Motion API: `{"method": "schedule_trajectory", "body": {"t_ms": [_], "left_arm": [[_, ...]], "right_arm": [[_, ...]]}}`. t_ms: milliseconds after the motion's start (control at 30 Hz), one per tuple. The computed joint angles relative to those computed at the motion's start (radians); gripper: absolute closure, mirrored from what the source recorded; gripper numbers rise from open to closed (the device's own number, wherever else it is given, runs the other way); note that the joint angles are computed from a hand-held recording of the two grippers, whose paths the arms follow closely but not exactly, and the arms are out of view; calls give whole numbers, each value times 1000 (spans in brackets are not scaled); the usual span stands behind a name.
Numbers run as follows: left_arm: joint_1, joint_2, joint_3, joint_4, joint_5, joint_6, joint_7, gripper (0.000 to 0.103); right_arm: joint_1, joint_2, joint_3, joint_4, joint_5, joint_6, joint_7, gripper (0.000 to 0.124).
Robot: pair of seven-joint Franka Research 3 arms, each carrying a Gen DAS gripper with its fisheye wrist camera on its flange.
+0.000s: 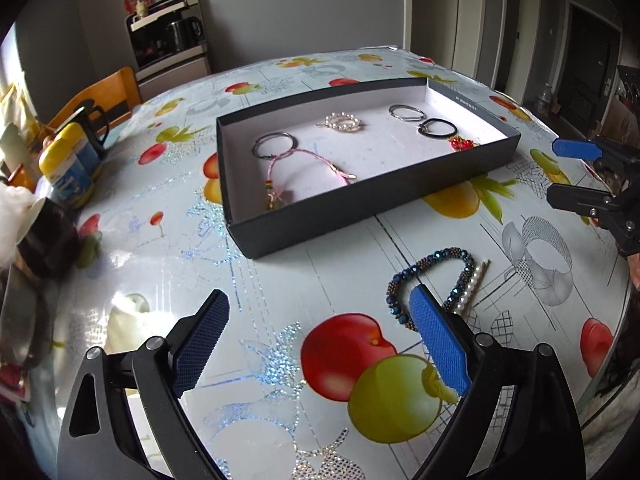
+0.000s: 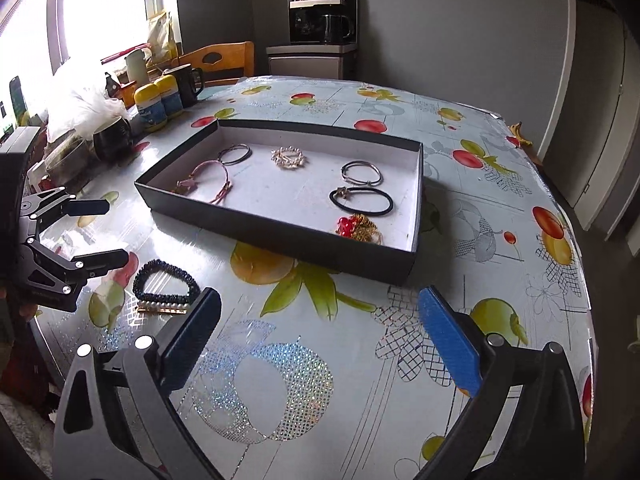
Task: Organize jewelry
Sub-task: 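Move both open tools back to the blue beaded bracelet and pearl hair clip, then grasp the blue beaded bracelet with the left tool while the right tool grasps the pearl hair clip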
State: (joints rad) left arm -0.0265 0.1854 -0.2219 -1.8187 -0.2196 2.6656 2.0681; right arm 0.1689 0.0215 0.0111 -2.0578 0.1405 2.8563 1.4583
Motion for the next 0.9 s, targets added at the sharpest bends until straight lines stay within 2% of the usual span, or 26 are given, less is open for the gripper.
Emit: {"method": "schedule_trajectory", "body": {"t_ms": [133,300,400,433,467,533,600,667,700,900], "left_arm": [[-7,6,-5,0,6,-3,10,10],[-10,27,-17,28,-2,-28,16,16],[-16,36,-22,39,2,-39,29,36],[-20,40,-22,45,12,-47,28,47],[-23,45,-22,49,20,-53,30,53],[-27,46,-23,45,33,-54,38,58],[-17,40,-36,34,2,-50,81,70],[-16,35,-35,29,-6,-54,99,91],[-18,32,-32,25,-2,-52,101,95],[-11,2,-14,-15,-15,-35,105,95]], "right_arm": [[4,-2,6,-13,37,-9,-32,27],[9,-10,10,-24,84,-11,-75,27],[12,-14,12,-26,106,-17,-104,27],[13,-14,12,-26,114,-18,-113,27],[13,-15,13,-26,125,-19,-122,27],[15,-15,14,-23,151,-27,-148,27],[18,-15,16,-19,177,-43,-181,27],[22,-12,19,-13,200,-56,-211,27],[24,-11,21,-11,216,-61,-230,27],[37,12,30,22,253,-101,-294,27]]}}
